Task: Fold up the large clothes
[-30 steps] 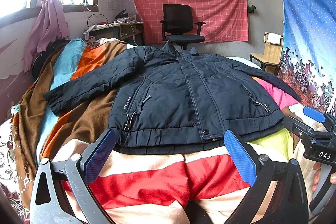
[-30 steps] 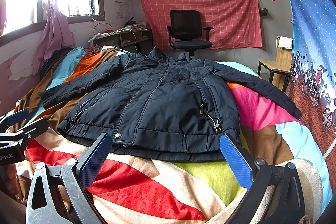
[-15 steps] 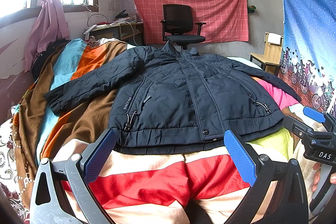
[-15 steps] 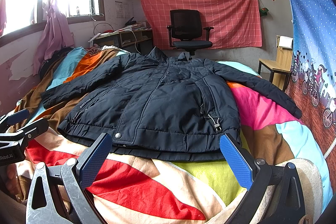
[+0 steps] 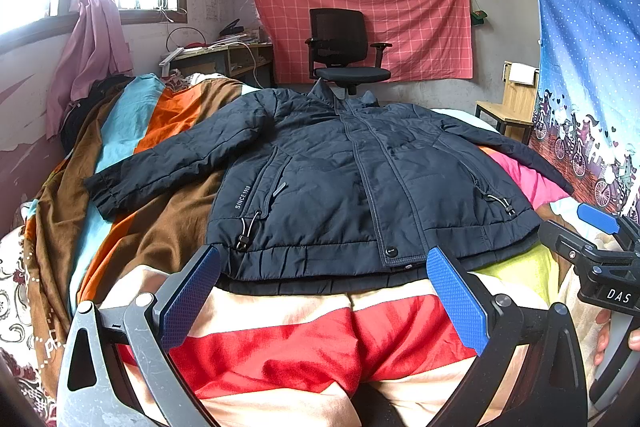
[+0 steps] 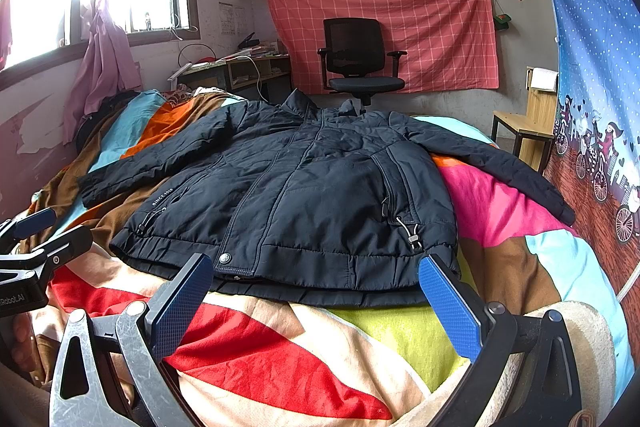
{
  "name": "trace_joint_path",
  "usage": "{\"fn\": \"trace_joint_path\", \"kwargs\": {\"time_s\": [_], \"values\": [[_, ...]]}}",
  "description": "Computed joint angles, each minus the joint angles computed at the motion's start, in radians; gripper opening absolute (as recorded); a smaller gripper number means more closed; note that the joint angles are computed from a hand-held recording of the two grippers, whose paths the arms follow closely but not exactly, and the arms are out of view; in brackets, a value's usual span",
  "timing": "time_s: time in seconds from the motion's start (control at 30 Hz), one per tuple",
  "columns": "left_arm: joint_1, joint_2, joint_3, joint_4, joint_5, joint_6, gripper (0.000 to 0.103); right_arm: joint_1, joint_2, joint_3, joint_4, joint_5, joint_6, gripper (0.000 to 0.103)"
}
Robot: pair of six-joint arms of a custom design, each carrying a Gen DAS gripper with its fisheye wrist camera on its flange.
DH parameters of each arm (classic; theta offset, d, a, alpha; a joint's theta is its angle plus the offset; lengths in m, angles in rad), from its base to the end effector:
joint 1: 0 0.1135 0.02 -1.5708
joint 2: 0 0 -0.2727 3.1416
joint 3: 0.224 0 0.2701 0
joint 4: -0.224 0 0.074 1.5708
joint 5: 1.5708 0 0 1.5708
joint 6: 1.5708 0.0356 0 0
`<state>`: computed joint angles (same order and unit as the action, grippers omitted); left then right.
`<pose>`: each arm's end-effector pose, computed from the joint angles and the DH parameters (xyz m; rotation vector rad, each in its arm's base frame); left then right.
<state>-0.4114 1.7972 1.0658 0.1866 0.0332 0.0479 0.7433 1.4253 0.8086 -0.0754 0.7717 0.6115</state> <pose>0.3762 -0.1654 0.1912 0.5032 2.0650 -0.2511 0.2425 0.1892 0.2164 0.2505 2.0307 -0.0441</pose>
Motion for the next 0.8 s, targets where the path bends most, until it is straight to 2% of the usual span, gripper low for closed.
{"fn": "trace_joint_path", "kwargs": {"time_s": [0.47, 0.6, 0.8], "values": [[-0.001, 0.002, 0.004, -0.005, -0.017, -0.003, 0.101, -0.003, 0.006, 0.006, -0.008, -0.004, 0.005, 0.103], [0.027, 0.006, 0.041, -0.073, 0.002, -0.037, 0.101, -0.029, 0.012, 0.04, -0.09, -0.018, 0.038, 0.103], [0.039, 0.035, 0.091, -0.134, 0.011, -0.026, 0.101, -0.042, 0.041, 0.077, -0.173, -0.027, 0.09, 0.103]]}}
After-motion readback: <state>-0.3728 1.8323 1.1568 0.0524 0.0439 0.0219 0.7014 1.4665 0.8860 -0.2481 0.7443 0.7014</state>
